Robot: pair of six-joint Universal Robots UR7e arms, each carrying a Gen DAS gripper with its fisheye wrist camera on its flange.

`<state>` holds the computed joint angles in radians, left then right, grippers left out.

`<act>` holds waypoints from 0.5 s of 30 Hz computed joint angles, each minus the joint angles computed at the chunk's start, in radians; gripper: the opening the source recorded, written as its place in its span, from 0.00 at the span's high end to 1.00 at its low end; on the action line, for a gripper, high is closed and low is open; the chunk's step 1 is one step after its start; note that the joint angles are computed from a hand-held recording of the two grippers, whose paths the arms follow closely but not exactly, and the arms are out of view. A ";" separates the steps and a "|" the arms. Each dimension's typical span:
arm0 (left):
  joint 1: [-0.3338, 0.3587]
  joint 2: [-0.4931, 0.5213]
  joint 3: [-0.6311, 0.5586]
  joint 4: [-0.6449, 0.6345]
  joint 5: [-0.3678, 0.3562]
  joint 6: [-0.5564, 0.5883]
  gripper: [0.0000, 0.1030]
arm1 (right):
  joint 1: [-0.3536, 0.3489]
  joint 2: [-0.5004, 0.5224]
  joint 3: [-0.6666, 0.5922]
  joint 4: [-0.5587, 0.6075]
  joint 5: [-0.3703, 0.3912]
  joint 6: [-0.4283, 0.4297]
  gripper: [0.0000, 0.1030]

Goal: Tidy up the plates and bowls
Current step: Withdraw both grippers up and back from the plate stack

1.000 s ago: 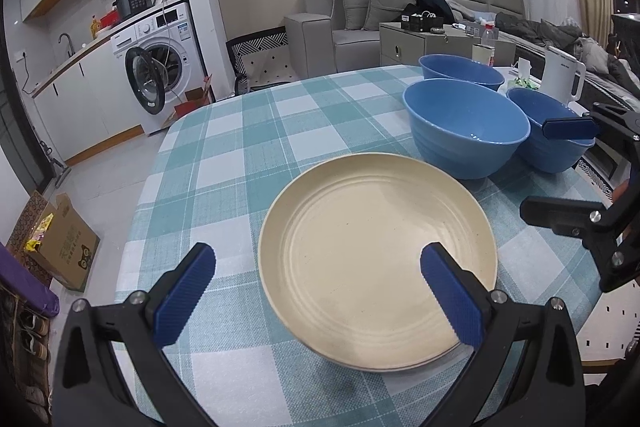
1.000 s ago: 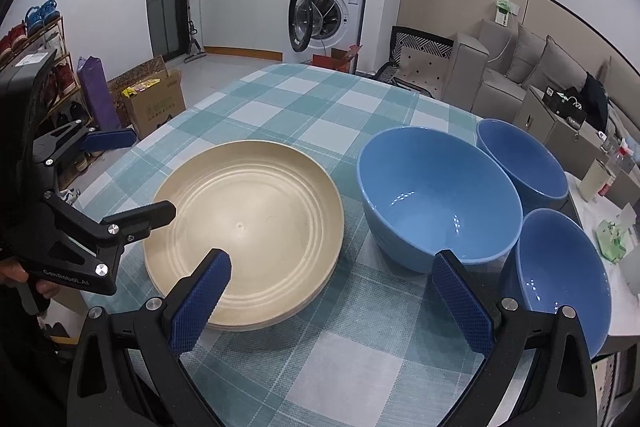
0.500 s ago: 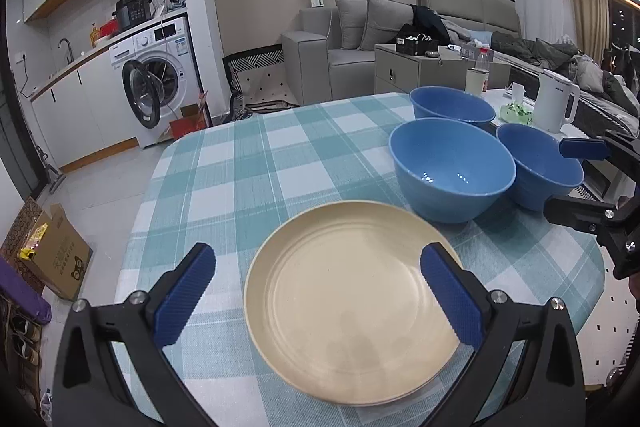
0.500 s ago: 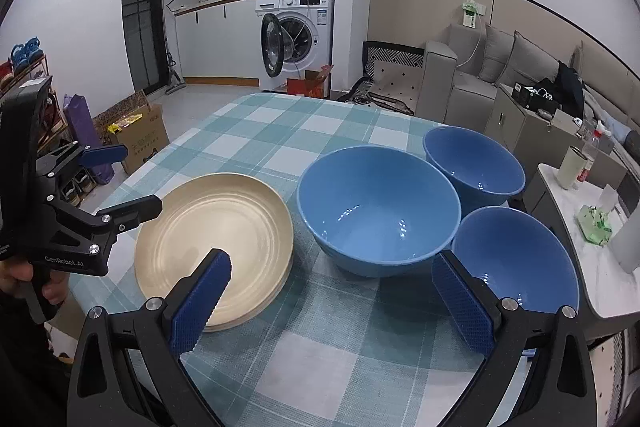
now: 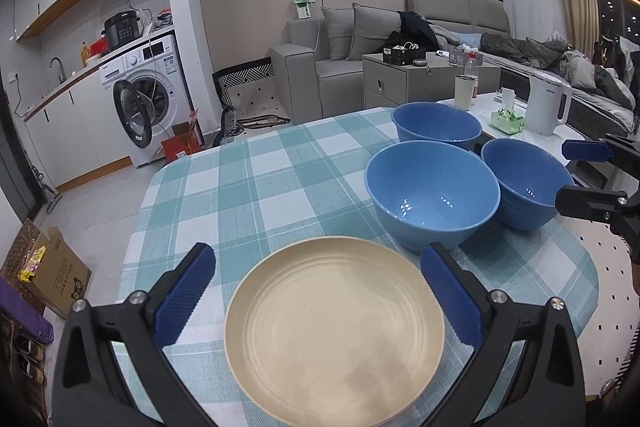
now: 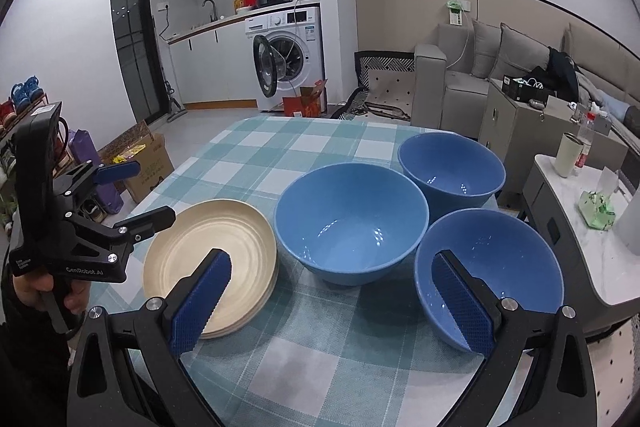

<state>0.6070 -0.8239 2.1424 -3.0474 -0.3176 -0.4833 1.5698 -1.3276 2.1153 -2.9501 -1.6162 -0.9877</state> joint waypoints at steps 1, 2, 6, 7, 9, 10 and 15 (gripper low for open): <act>0.002 0.004 -0.006 -0.013 -0.004 0.011 0.00 | 0.000 -0.002 -0.003 0.004 0.003 -0.001 0.01; 0.005 0.007 -0.012 -0.026 -0.010 0.023 0.00 | 0.000 -0.003 -0.007 0.007 0.005 -0.001 0.01; 0.016 0.024 -0.037 -0.067 -0.024 0.066 0.00 | 0.000 -0.008 -0.024 0.021 0.012 -0.003 0.01; 0.018 0.028 -0.044 -0.076 -0.027 0.075 0.00 | 0.000 -0.009 -0.028 0.020 0.013 -0.001 0.01; 0.025 0.033 -0.057 -0.093 -0.037 0.091 0.00 | -0.002 -0.011 -0.037 0.020 0.019 0.007 0.01; 0.028 0.034 -0.061 -0.099 -0.043 0.095 0.00 | -0.003 -0.013 -0.042 0.027 0.023 0.010 0.01; 0.036 0.044 -0.085 -0.148 -0.063 0.149 0.00 | -0.007 -0.014 -0.069 0.038 0.024 0.034 0.01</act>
